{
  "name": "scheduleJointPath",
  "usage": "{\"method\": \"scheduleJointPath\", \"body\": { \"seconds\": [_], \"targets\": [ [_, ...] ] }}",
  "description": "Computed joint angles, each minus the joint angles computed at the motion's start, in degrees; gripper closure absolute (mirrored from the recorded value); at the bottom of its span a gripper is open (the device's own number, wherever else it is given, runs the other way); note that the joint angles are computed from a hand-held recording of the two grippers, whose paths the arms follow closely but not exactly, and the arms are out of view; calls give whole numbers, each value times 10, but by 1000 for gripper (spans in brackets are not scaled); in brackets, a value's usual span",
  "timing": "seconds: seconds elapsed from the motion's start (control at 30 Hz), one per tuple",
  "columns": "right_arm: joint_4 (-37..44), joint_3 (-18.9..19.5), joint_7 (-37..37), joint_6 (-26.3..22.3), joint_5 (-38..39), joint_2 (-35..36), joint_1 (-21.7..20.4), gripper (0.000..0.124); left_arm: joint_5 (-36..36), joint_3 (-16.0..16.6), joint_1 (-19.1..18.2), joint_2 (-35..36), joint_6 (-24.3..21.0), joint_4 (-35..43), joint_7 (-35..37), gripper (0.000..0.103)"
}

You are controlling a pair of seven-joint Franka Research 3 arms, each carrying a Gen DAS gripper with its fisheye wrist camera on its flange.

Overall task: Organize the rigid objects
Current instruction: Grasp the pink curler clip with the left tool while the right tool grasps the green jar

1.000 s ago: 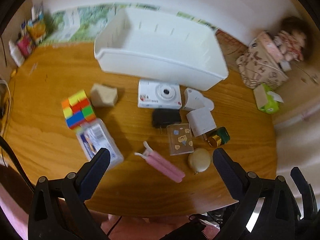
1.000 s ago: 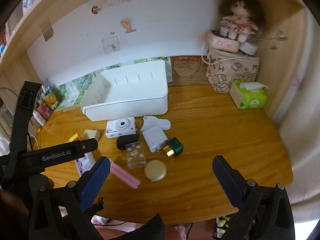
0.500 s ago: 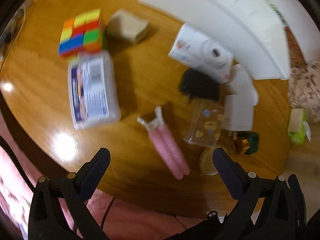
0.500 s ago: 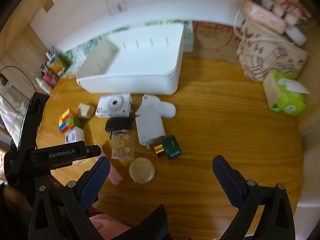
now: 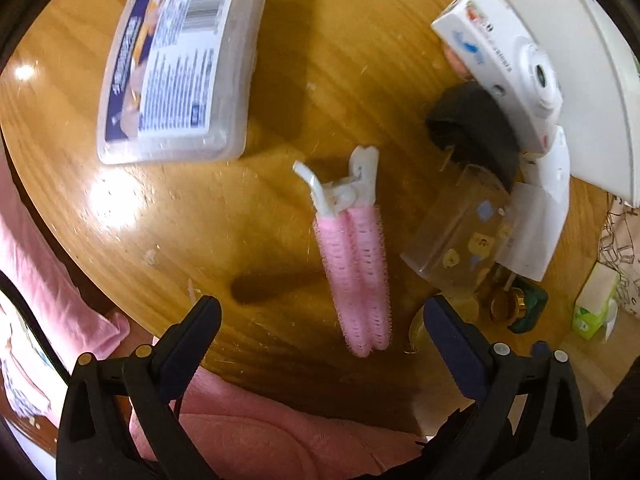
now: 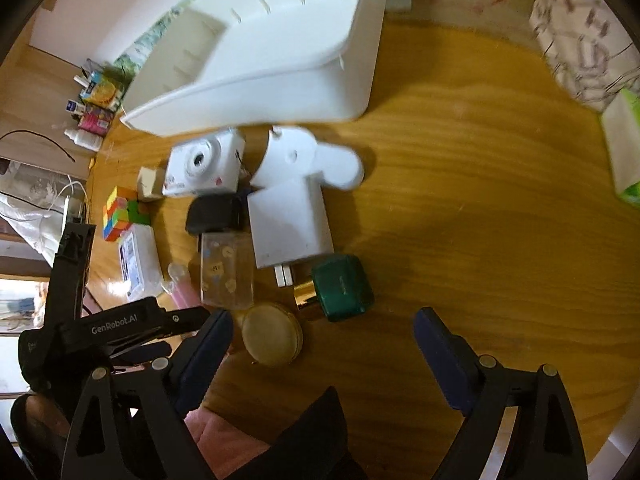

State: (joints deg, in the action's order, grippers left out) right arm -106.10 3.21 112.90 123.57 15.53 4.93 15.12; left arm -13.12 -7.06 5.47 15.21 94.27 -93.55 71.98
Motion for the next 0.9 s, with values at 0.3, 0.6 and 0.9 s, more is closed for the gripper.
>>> {"method": "scheduleJointPath", "body": {
  "seconds": [0.3, 0.6, 0.9],
  "targets": [
    [25, -2, -45, -67, 70, 33, -13, 38, 1, -1, -1, -4, 34, -44, -11, 9],
    [31, -6, -30, -73, 59, 47, -14, 47, 19, -7, -19, 11, 14, 8, -41, 31],
    [31, -5, -15, -59, 57, 54, -13, 69, -7, -6, -12, -7, 33, -15, -31, 74]
  ]
}}
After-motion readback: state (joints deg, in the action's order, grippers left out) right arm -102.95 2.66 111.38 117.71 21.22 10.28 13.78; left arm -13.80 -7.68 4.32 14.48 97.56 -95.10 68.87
